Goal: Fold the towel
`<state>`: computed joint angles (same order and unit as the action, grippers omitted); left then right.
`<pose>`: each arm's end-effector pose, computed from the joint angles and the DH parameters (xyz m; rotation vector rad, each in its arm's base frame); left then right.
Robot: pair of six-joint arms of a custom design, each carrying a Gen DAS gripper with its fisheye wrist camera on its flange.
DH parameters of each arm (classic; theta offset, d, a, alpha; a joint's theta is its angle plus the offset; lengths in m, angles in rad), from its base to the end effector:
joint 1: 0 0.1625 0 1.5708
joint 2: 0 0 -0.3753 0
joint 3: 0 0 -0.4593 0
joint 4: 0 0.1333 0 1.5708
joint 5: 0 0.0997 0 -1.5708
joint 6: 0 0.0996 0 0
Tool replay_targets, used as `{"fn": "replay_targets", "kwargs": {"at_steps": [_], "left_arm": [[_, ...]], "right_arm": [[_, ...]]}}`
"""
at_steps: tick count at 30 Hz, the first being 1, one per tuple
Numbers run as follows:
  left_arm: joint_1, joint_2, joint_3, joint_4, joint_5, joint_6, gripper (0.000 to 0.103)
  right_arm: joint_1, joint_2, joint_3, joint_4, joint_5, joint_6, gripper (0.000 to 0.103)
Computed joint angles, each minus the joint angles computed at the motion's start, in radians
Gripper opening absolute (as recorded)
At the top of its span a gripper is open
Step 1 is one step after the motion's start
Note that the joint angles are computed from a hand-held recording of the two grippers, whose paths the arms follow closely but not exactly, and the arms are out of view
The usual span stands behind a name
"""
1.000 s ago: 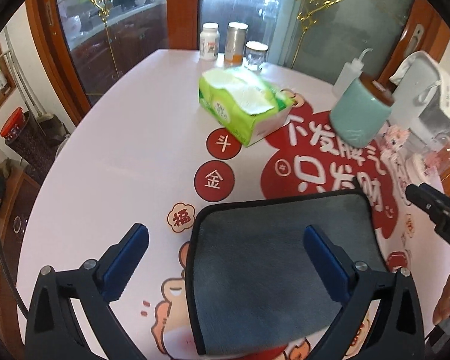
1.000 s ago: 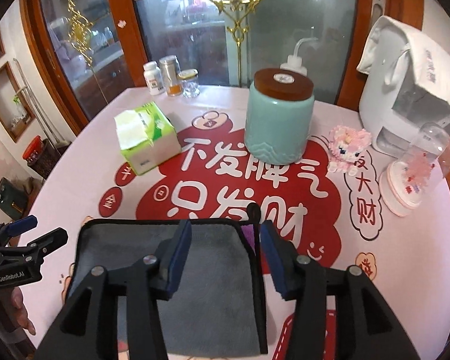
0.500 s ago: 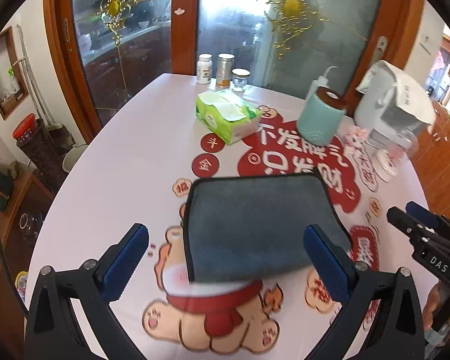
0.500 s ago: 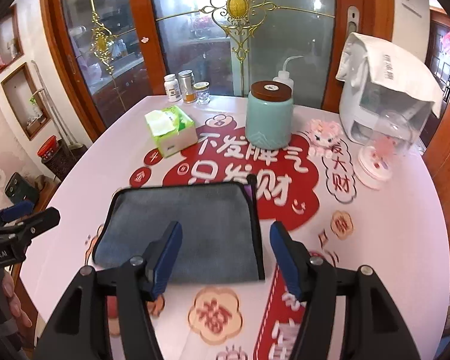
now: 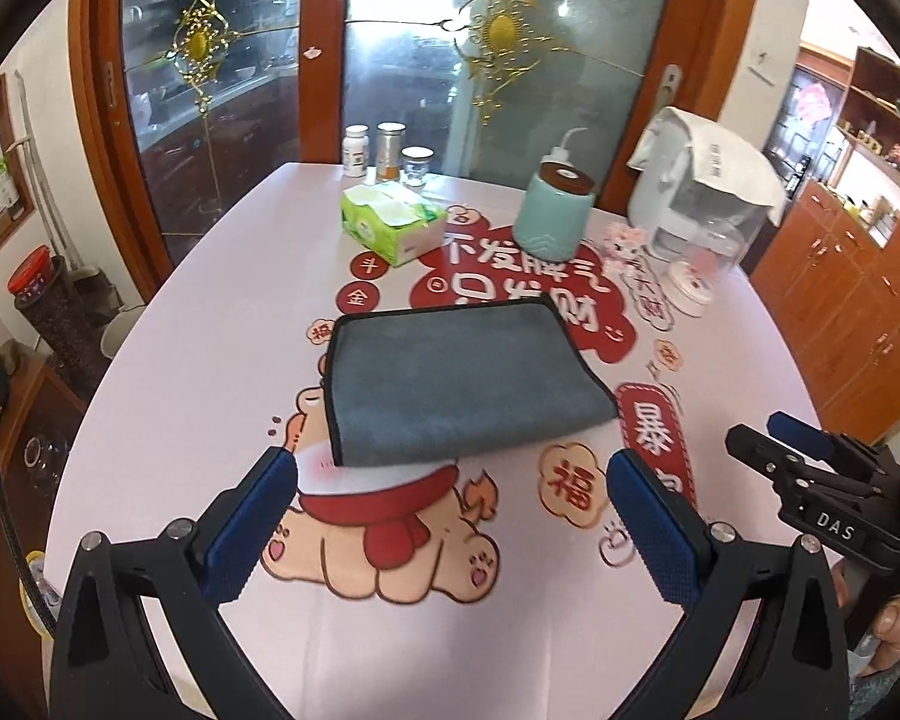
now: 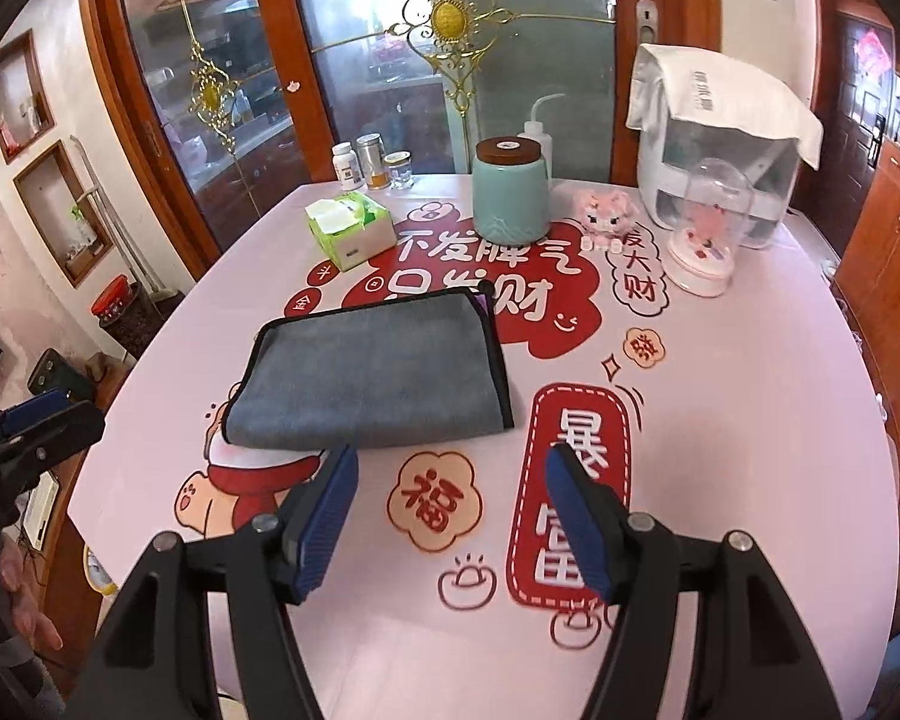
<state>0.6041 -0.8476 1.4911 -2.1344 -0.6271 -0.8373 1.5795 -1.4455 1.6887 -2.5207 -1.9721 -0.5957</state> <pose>-0.4632 -0.5797 0.1021 0.1999 2.3434 -0.8831 0.0999 -0.6272 0.4193 0.5579 -2.4120 0.7263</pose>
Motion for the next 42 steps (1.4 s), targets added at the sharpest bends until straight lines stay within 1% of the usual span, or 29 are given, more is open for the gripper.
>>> {"fn": "replay_targets", "kwargs": {"at_steps": [3, 6, 10, 15, 20, 23, 25, 28, 32, 42], "left_arm": [[-0.018, -0.012, 0.018, -0.003, -0.005, 0.011, 0.102], [-0.030, -0.028, 0.039, -0.029, -0.032, 0.034, 0.102], [-0.045, -0.047, 0.054, -0.025, -0.052, 0.035, 0.102], [-0.061, -0.054, 0.042, 0.060, -0.066, -0.001, 0.102], [-0.083, -0.057, 0.039, 0.106, -0.076, -0.010, 0.102], [-0.096, -0.055, 0.028, 0.152, -0.075, -0.036, 0.102], [-0.101, -0.058, 0.030, 0.155, -0.079, -0.044, 0.102], [-0.112, -0.062, 0.032, 0.181, -0.070, -0.069, 0.102], [-0.126, -0.064, 0.032, 0.230, -0.039, -0.095, 0.102], [-0.130, -0.078, 0.046, 0.249, -0.016, -0.138, 0.102]], "right_arm": [[0.005, -0.038, 0.034, -0.003, -0.005, 0.001, 0.065], [0.011, -0.076, 0.064, 0.009, 0.003, 0.014, 0.065], [0.030, -0.126, 0.109, 0.008, -0.010, 0.039, 0.065], [0.055, -0.185, 0.159, 0.006, -0.030, 0.077, 0.065], [0.078, -0.230, 0.199, 0.012, -0.063, 0.110, 0.065], [0.085, -0.252, 0.213, 0.036, -0.076, 0.136, 0.065], [0.093, -0.264, 0.226, 0.029, -0.091, 0.142, 0.065], [0.102, -0.282, 0.246, 0.013, -0.107, 0.155, 0.065], [0.114, -0.295, 0.261, -0.004, -0.123, 0.168, 0.065], [0.128, -0.299, 0.273, -0.018, -0.153, 0.202, 0.065]]}}
